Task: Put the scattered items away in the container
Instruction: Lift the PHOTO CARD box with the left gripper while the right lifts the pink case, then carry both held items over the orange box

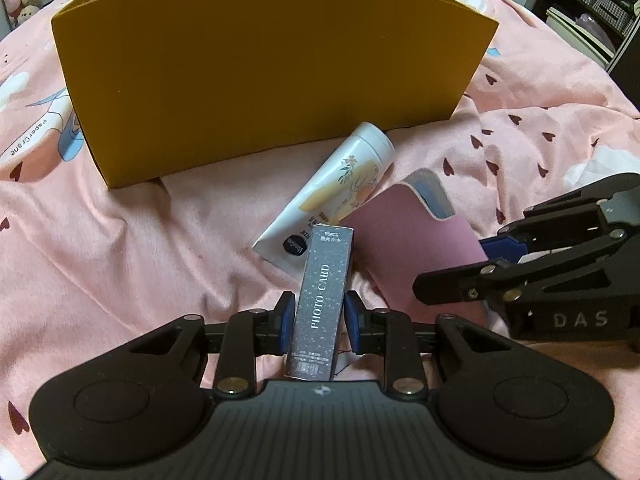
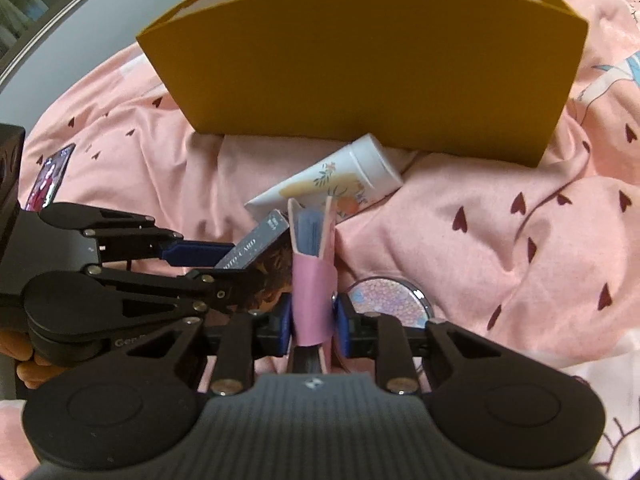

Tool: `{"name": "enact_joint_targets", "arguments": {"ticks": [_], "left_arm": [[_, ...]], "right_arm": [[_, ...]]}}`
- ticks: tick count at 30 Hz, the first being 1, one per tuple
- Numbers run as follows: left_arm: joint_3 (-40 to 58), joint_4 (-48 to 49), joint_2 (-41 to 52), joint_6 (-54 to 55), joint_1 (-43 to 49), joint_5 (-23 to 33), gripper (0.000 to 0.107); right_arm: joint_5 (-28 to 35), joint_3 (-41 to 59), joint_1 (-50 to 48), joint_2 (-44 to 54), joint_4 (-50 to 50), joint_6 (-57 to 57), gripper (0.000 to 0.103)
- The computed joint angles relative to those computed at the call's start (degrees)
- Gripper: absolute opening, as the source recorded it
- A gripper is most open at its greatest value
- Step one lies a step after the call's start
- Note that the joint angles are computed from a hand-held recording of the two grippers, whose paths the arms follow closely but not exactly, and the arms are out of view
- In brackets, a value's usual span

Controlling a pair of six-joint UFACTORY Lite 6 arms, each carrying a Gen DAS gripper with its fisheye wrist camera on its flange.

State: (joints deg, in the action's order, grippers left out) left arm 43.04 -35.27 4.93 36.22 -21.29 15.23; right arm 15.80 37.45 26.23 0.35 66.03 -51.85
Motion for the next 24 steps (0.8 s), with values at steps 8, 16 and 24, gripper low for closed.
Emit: {"name": "enact_joint_targets", "arguments": {"ticks": [8,16,24], "left_arm": [[0.81,-8.38,-3.21,6.45,2.76,5.25,0.026],[4.51,-10.77,-9.03,6.71,6.53,12.28,0.026],[16.36,-13.57,-7.38,6.47,9.48,19.19,0.026]], "right_arm": [[-0.34,-2.0,-1.84,-8.46,-8.47,8.06,0.023],[3.25,-0.77,-6.04,-15.08,-14.69,14.27,0.023],[12.34,6.69,-14.37,-17.47,-14.18,13.46,0.023]]}}
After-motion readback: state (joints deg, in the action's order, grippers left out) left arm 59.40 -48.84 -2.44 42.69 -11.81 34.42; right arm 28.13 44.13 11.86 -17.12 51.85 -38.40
